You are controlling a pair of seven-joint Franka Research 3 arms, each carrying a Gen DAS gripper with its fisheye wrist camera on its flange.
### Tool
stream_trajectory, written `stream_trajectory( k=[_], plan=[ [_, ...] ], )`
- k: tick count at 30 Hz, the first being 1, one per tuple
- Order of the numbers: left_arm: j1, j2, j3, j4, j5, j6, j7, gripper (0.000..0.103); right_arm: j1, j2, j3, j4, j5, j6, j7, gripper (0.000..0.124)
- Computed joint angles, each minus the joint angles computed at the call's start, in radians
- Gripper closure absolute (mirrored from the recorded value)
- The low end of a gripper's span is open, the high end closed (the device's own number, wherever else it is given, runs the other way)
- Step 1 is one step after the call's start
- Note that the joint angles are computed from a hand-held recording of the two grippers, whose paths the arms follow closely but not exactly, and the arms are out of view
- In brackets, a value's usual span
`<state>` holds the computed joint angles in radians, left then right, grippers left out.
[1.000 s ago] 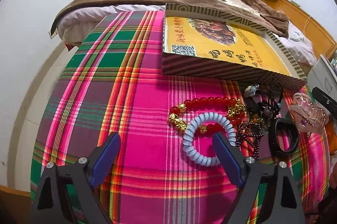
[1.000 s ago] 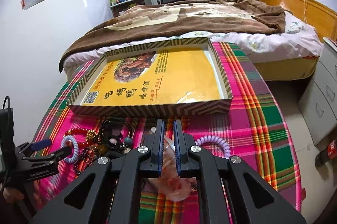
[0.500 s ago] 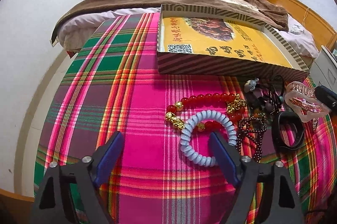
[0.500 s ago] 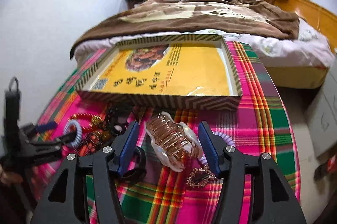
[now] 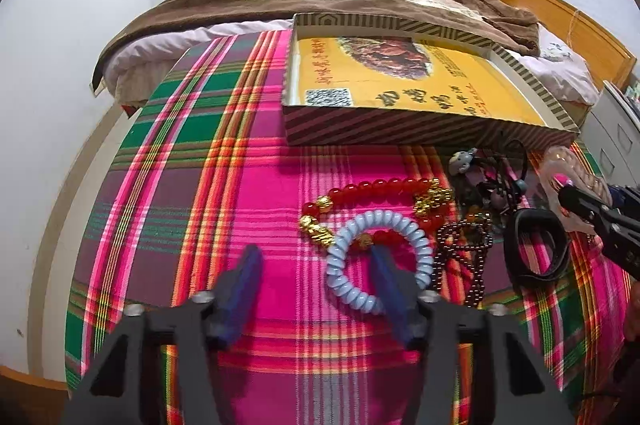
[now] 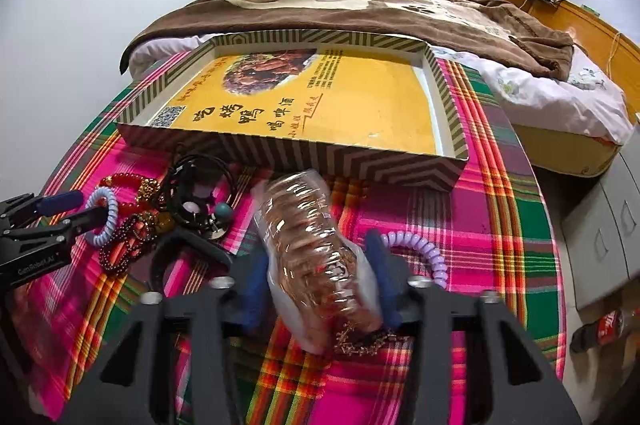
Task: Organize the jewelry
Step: 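Grasp the gold hair claw clip with the right tool while the left tool grasps the pale blue coil bracelet, then carry both items into the yellow box and open both tools to release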
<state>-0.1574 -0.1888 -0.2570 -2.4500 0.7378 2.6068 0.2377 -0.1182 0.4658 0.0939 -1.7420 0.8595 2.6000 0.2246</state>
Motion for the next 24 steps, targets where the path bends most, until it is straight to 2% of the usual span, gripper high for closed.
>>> stream_trajectory(
  k=[2, 4, 7, 16, 24],
  plan=[
    [-0.002, 0.002, 0.000, 0.003, 0.000, 0.003, 0.004, 0.062, -0.004, -0.004, 0.004, -0.006, 0.010, 0.004, -0.009, 0.082],
    [-0.001, -0.002, 0.000, 0.000, 0.003, 0.012, 0.001, 0.079, -0.011, -0.010, 0.008, -0.011, 0.023, -0.004, -0.024, 0.082],
    [-0.003, -0.006, 0.005, -0.009, -0.005, 0.042, 0.015, 0.092, -0.010, -0.013, 0.005, -0.014, 0.036, 0.000, -0.023, 0.082],
    [0.014, -0.066, -0.012, -0.028, 0.030, 0.066, -0.023, 0.094, -0.022, -0.029, 0.003, -0.017, 0.092, -0.011, -0.032, 0.082],
    [0.029, -0.107, -0.020, -0.004, 0.026, 0.077, 0.014, 0.094, -0.024, -0.055, -0.005, -0.005, 0.144, -0.041, -0.052, 0.082]
  ],
)
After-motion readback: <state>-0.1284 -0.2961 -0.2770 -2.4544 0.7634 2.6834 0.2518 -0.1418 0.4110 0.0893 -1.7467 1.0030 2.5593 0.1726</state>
